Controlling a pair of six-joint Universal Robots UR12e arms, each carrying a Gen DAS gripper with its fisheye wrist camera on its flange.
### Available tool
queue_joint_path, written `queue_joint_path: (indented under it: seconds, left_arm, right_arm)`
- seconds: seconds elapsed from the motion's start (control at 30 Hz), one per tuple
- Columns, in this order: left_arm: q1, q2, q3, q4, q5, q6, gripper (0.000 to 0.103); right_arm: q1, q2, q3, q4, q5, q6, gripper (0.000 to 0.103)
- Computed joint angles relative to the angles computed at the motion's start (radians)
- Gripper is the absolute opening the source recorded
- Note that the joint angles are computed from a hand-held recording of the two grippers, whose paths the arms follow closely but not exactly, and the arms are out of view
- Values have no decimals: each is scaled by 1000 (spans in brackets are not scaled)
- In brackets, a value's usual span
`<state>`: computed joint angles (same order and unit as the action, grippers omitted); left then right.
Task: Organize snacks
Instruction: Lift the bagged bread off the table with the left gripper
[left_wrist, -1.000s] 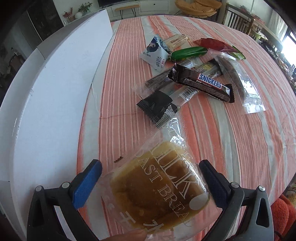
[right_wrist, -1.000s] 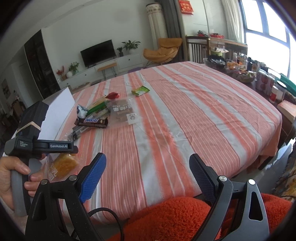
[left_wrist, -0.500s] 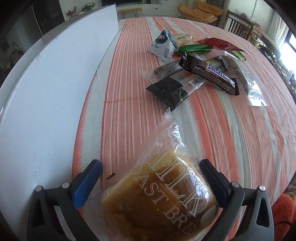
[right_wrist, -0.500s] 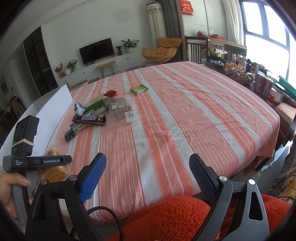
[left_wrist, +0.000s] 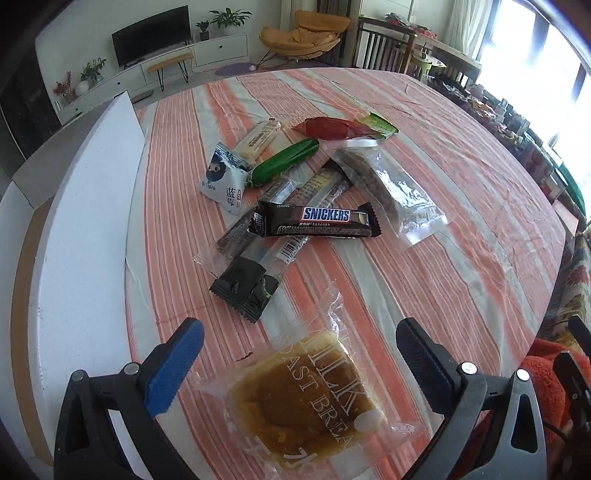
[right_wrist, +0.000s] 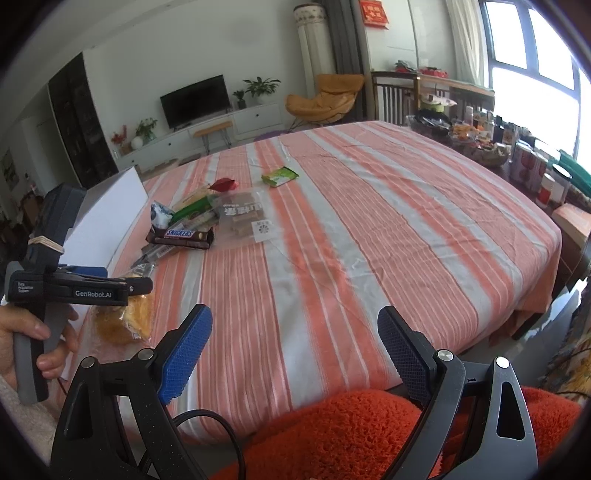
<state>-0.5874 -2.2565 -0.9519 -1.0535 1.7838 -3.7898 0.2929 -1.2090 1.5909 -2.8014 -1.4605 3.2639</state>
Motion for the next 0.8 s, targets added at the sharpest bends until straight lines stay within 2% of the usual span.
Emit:
queue_joint_path:
  seconds: [0.1,0.2,0.23,0.3,0.33,0.37,0.4,0.43,0.47,0.57,0.67,0.8]
  left_arm:
    - [12,2,2,53,-109,-64,103]
    - [-5,16,-36,51,-130,-172,103]
    - [-14,11,-35,32,-110,-189,103]
    - [-45,-25,29,-91,27,-179,103]
    - [-55,-52,71,-159,66,-188,103]
    - [-55,-65,83,-184,76,-208,103]
    - [-49,-68,73,-188,60,-241,103]
    - [-51,-70,68,-194,86,-260,103]
    - [-55,-75,75,-198,113,-250,103]
    - [-50,-80,78,-187,95,-224,103]
    - [-48,-74,64,-167,90,-196,103]
    - [-57,-57,13,-87,130,-167,103]
  right_arm:
    - [1,-1,2,-5,-2,-7,93]
    - [-1,-2,4,-10,2,-9,93]
    - [-1,-2,3,-5,6,-6,93]
    - [-3,-1,0,5,15,0,93]
    - [-3,1,-2,10,17,1,93]
    - [-2,0,-3,13,15,-2,93]
    - [0,-1,-2,10,9,-6,93]
    - [2,-2,1,2,2,-13,93]
    - [4,-4,4,-7,-5,-19,93]
    - [6,-7,10,-24,-15,-24,93]
    - [4,-3,3,-3,-12,-14,93]
    - [4,-2,-2,8,-13,-16,93]
